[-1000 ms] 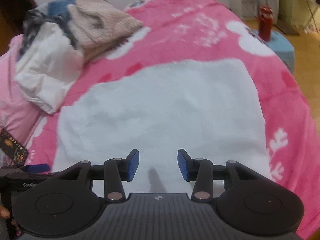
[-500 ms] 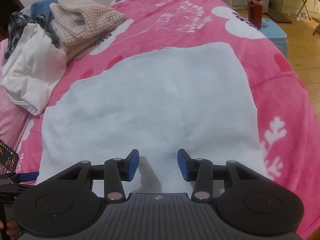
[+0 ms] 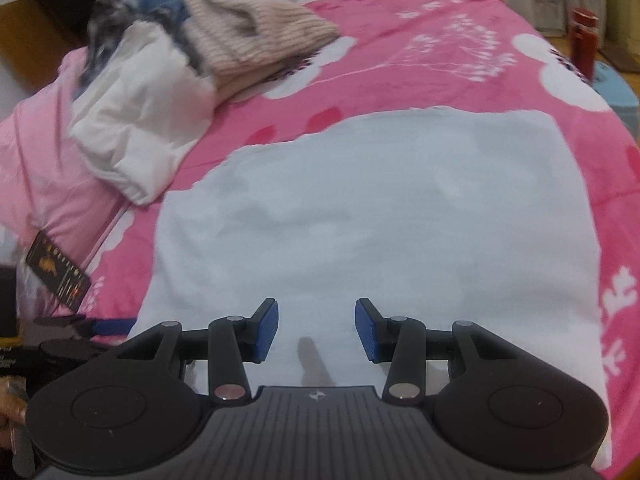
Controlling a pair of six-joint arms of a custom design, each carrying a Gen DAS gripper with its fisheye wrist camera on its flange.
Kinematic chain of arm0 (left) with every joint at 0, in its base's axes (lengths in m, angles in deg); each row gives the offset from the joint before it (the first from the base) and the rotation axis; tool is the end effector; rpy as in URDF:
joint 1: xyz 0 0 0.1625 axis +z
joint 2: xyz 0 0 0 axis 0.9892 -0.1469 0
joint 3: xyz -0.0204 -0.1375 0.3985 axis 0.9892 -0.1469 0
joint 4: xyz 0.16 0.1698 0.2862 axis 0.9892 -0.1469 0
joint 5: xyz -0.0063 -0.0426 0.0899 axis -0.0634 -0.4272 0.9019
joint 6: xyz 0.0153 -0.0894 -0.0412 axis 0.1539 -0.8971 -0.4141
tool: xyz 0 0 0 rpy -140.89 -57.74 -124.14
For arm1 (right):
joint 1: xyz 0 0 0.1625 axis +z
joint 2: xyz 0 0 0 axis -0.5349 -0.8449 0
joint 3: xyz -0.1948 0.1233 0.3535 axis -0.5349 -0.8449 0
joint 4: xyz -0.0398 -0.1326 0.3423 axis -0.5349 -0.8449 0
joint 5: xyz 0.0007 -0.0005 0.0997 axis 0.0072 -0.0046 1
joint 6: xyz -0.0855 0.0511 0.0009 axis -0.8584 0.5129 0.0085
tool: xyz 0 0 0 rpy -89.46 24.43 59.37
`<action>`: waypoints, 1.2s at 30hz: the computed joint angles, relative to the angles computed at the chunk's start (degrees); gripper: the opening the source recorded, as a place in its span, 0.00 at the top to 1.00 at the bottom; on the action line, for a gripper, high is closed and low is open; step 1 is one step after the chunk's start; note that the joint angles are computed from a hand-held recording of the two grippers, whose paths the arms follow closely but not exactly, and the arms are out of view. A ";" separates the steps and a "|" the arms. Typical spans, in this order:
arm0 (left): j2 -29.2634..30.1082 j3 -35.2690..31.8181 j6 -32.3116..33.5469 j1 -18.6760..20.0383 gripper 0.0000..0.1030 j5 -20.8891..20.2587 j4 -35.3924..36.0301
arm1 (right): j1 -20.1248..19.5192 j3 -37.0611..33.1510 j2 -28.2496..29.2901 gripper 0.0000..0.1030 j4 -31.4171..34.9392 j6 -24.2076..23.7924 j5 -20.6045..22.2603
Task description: Fold clothes
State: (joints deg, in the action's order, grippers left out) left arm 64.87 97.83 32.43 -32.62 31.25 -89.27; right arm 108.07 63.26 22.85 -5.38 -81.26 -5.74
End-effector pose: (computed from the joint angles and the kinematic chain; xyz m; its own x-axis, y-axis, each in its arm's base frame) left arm -0.3535 -0.7209 -0.0923 -0.7593 -0.1303 -0.6375 0.1728 0.9042 -0.3906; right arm -0.0760 -0.8101 0.3782 -0.7306 -0.6582 0.1818 -0.6733 0.7387 -0.0315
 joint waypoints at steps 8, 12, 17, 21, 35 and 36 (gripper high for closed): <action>-3.19 5.90 -2.47 0.63 0.00 -2.65 -7.37 | 0.27 3.58 -2.14 0.56 2.51 -4.46 0.58; -4.11 7.49 -4.43 0.74 0.00 -1.99 -8.57 | 0.49 5.62 -3.25 0.56 3.92 -6.54 0.73; -5.12 9.24 -5.71 0.74 0.00 -0.85 -9.56 | 0.62 7.35 -4.03 0.56 5.99 -7.63 0.64; -6.43 11.34 -5.87 0.80 0.00 1.04 -11.93 | 0.48 8.67 -4.86 0.56 9.20 -9.74 0.56; -13.30 19.66 -16.63 1.75 0.00 9.17 -12.88 | 1.33 46.25 -21.54 0.56 -8.33 -48.68 -1.59; -13.42 19.72 -16.92 1.76 0.00 9.20 -12.56 | 1.17 49.65 -22.74 0.56 -11.70 -52.02 -1.27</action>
State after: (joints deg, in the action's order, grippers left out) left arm 51.44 117.55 15.51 -30.87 40.45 -101.83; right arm 109.24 112.91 0.12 -17.09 -133.28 -7.01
